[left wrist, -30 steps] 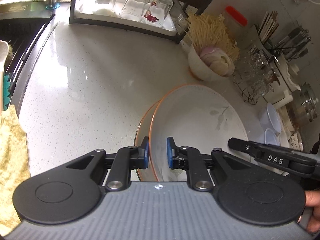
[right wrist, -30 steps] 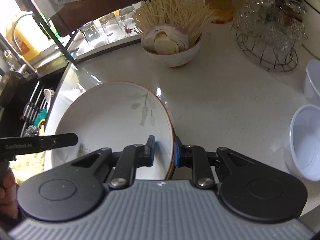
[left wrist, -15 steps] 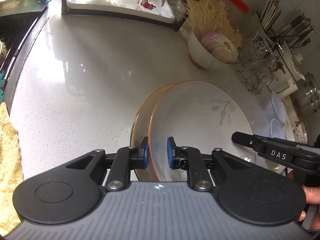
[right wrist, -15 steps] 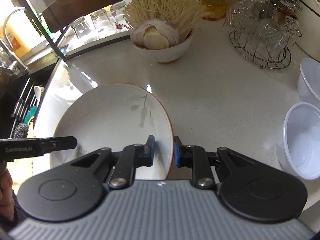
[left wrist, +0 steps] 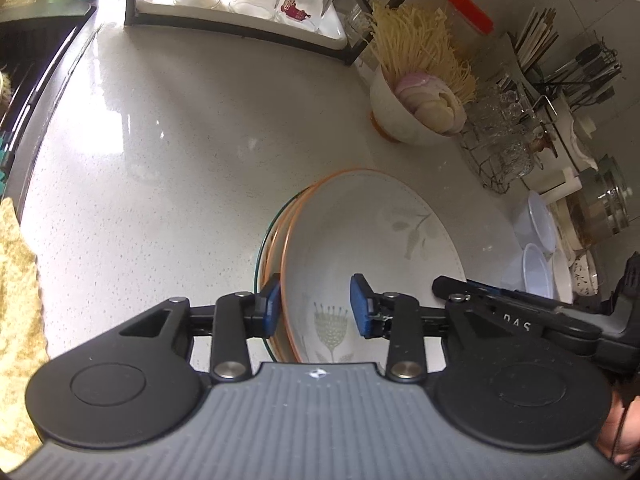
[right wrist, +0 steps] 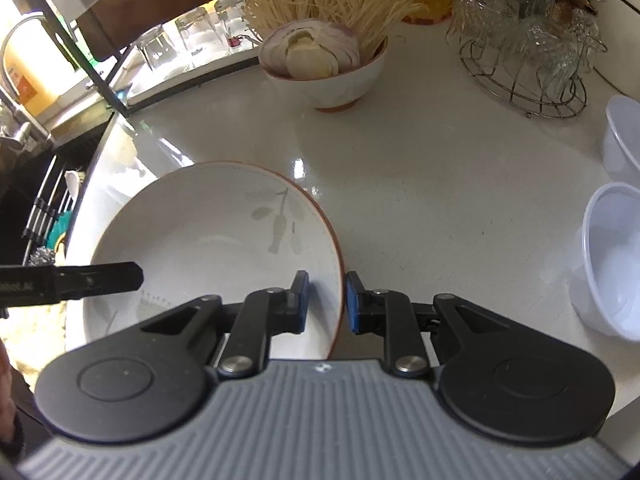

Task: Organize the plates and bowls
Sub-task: 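Lower the white plate onto the plate stack and open both grippers, then move both grippers away from the plates to the light blue plastic bowl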

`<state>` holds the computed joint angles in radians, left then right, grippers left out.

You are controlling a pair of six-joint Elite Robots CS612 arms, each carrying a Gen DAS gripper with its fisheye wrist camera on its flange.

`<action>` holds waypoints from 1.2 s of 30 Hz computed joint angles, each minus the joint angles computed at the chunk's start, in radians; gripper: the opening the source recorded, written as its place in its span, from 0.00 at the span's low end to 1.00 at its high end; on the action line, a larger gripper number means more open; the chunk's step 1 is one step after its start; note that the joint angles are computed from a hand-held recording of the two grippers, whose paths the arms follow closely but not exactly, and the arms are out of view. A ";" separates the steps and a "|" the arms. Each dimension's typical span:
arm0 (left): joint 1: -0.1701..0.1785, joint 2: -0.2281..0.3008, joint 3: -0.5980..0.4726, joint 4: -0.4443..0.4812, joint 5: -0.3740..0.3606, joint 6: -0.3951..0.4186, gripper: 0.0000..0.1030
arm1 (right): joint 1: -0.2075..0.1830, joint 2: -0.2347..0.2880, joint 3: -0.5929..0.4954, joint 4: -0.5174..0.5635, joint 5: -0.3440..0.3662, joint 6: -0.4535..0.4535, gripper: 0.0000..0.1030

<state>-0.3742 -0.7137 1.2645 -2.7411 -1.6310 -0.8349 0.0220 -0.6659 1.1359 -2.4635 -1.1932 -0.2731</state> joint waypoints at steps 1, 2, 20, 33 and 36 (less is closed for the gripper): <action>0.001 -0.001 0.003 -0.002 -0.008 -0.005 0.39 | 0.000 0.000 0.002 -0.007 0.001 -0.003 0.22; 0.003 -0.004 0.008 -0.006 -0.017 -0.009 0.39 | 0.000 0.000 0.004 -0.012 0.000 -0.003 0.22; -0.008 -0.072 0.085 0.008 -0.002 -0.017 0.39 | -0.003 -0.005 0.032 -0.077 0.016 0.027 0.22; -0.062 -0.125 0.088 -0.043 0.187 0.063 0.40 | -0.038 -0.077 0.127 -0.259 0.124 0.067 0.22; -0.079 -0.134 0.082 -0.066 0.230 0.083 0.47 | -0.054 -0.107 0.160 -0.309 0.177 0.077 0.22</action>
<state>-0.4534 -0.8474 1.3465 -2.8075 -1.4007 -0.7523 -0.0317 -0.7731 1.2959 -2.7721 -1.0167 -0.1958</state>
